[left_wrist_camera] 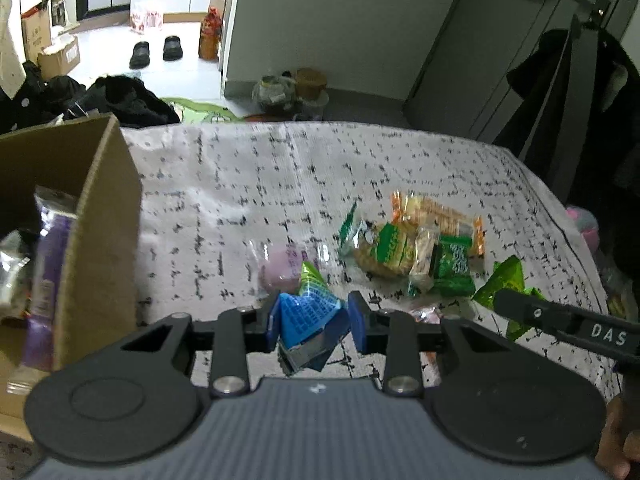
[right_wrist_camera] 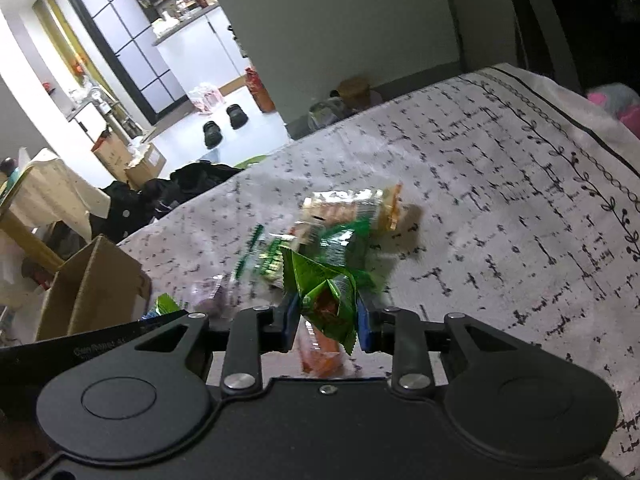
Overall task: Organize snacks
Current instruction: 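Carry the blue packet and green packet over the cardboard box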
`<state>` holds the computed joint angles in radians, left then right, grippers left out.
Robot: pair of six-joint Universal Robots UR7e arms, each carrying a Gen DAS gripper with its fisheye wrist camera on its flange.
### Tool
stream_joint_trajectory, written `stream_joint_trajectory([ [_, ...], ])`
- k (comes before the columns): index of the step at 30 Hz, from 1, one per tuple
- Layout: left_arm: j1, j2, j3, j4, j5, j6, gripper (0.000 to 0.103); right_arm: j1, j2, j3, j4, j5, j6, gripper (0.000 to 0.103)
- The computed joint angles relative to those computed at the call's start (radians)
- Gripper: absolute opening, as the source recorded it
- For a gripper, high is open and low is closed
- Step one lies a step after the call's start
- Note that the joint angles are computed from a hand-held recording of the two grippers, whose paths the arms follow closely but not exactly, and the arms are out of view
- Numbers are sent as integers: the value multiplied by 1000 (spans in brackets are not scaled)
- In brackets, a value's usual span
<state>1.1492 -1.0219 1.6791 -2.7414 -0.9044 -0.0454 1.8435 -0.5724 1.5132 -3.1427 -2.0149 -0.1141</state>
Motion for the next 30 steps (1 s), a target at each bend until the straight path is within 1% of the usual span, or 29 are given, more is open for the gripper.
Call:
stream_joint_trajectory([
  [6,-13,-41,21,-48,8,32,33,28,16,-22,10,20,-7,28],
  [11,-20,-71,23,-79,24,49,33,54,42,-64,14,45,-8,28],
  [17,-23,-109,26,-99,48,51,33,78,71,-116,42,103,17,28],
  [19,-23,-123,30,-110,61,56,33,85,81,-130,48,111,12,28],
  [25,-10,-159,32,-128,99,67,33,109,114,-181,79,141,-20,28],
  [30,10,-178,21,-144,124,73,33,130,139,-214,97,163,-24,28],
])
